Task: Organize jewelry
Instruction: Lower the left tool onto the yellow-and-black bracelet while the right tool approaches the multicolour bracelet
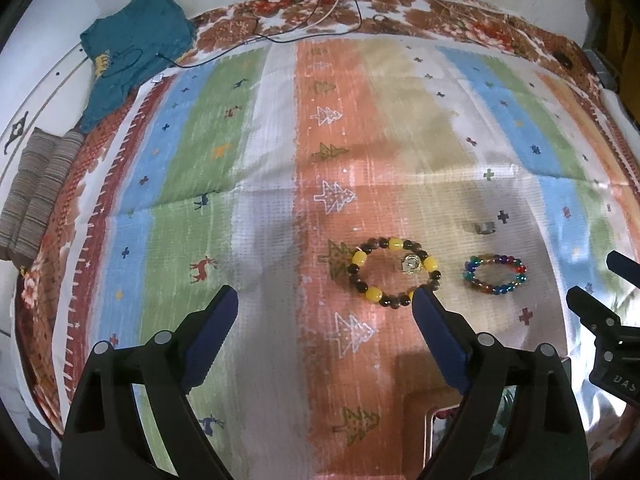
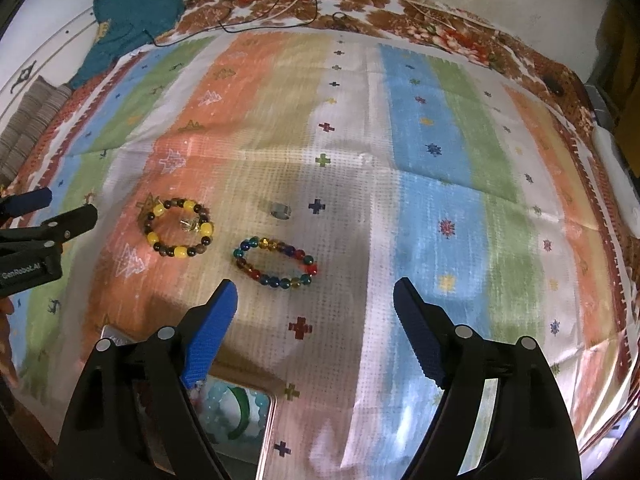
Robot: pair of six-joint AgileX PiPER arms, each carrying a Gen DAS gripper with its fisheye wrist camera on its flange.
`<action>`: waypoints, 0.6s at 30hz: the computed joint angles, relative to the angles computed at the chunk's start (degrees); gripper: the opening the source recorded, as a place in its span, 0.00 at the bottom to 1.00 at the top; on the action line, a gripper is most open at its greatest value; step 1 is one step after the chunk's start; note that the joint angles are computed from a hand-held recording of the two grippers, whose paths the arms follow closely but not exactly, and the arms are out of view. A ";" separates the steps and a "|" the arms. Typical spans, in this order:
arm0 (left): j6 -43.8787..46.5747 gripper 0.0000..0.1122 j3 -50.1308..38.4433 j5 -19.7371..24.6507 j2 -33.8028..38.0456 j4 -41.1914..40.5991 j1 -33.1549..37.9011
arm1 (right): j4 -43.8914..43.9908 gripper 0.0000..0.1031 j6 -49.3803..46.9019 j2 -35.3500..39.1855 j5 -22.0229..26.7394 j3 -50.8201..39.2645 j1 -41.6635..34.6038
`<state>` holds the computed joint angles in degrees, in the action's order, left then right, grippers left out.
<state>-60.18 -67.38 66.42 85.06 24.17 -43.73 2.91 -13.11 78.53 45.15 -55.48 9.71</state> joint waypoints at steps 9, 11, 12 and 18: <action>3.61 0.78 -0.56 -2.40 3.30 -1.80 3.56 | -0.75 0.78 1.01 5.07 0.03 -2.58 -0.21; 4.68 0.78 -0.26 -3.38 4.02 -2.90 5.02 | -1.14 0.78 1.15 6.14 0.02 -3.02 -0.07; 5.17 0.78 -0.15 -3.72 4.21 -3.34 5.60 | -1.29 0.78 1.26 6.87 0.03 -3.34 0.04; 8.42 0.78 -0.21 -5.88 6.31 -5.96 8.30 | -4.39 0.78 3.97 9.24 0.19 -4.42 1.90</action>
<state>-51.77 -67.59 60.54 91.37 18.21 -35.43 -1.48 -9.15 87.76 45.34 -59.90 11.62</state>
